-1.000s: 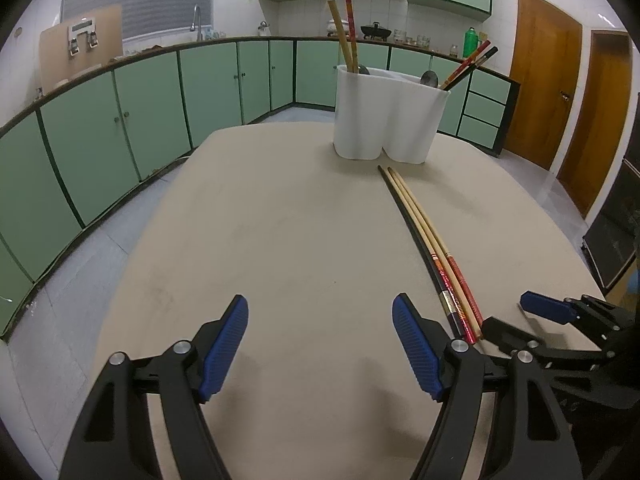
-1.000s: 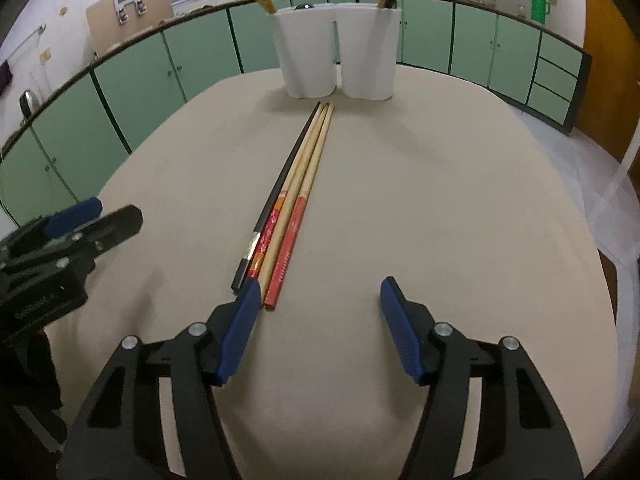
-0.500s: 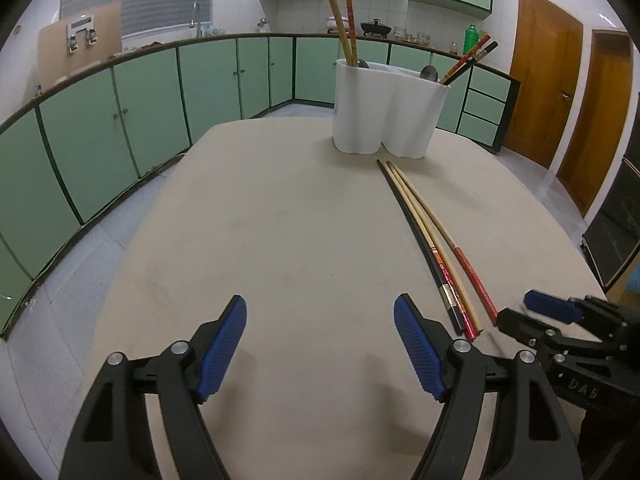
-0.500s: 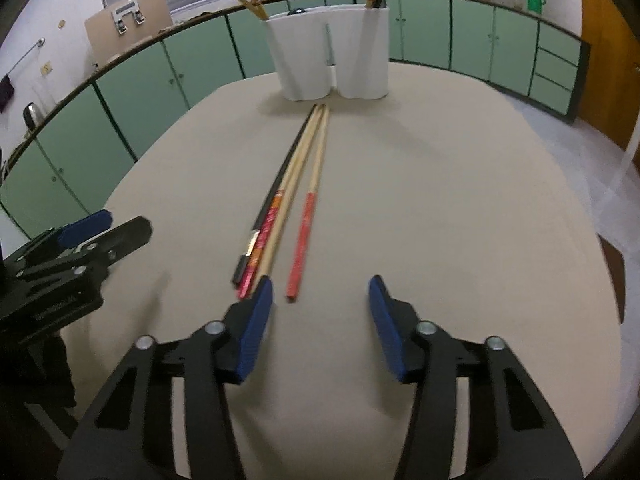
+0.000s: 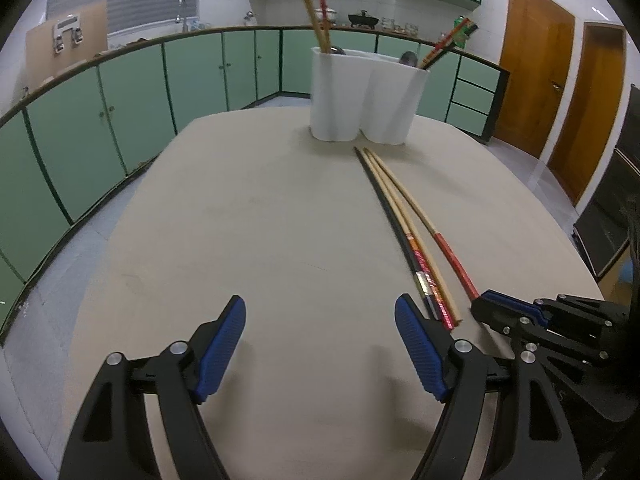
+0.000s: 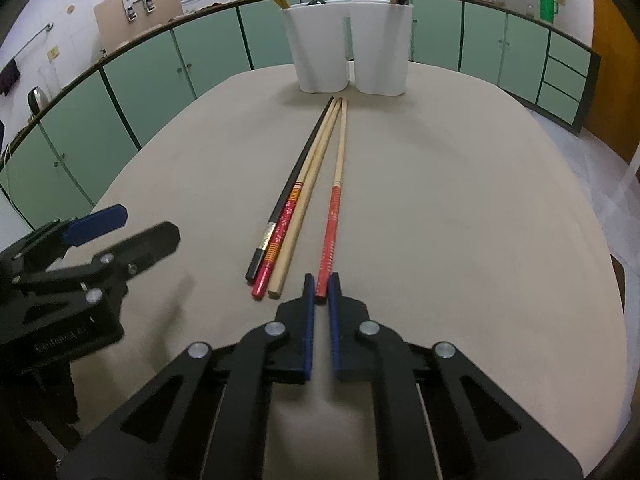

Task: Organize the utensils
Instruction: 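Grasp the red-tipped wooden chopstick end with the right tool, then grasp the black chopstick end with the left tool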

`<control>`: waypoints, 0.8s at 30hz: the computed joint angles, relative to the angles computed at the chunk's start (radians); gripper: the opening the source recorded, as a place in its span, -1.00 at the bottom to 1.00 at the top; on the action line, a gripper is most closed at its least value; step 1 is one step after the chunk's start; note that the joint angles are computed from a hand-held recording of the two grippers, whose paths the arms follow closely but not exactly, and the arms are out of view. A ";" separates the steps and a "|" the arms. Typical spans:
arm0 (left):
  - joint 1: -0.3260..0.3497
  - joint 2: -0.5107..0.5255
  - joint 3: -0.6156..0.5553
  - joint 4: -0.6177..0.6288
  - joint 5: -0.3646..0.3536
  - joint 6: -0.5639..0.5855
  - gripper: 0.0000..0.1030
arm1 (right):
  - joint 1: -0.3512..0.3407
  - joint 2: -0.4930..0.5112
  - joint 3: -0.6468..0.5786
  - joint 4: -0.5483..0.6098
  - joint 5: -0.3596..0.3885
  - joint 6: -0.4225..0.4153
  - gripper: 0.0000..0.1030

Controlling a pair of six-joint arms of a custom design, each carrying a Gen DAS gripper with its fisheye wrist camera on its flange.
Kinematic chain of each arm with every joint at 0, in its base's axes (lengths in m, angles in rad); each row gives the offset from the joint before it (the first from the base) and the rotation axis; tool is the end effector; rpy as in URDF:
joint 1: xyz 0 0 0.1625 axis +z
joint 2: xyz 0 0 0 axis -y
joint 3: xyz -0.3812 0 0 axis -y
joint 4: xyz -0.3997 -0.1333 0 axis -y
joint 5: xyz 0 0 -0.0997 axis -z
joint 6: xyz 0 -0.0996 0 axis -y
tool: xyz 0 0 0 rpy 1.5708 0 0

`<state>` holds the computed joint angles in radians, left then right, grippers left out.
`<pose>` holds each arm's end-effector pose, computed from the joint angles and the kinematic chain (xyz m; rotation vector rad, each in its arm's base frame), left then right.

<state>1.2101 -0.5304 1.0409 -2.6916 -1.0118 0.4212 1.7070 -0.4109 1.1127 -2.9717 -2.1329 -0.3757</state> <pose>-0.1109 -0.8214 0.1480 0.7343 2.3672 -0.7558 0.1861 -0.7671 0.0564 0.3630 -2.3842 0.7853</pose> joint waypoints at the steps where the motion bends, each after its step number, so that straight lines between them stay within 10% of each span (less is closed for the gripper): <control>1: -0.001 0.001 0.000 0.008 -0.004 -0.001 0.47 | -0.002 -0.007 0.009 -0.006 0.001 0.004 -0.90; 24: -0.027 0.064 -0.049 0.113 0.045 -0.046 0.46 | -0.037 -0.087 0.115 -0.085 0.028 0.007 -0.90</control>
<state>1.1830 -0.4668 0.9918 -2.5786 -0.9672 0.3749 1.6703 -0.4980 1.2281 -3.0566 -2.1050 -0.3686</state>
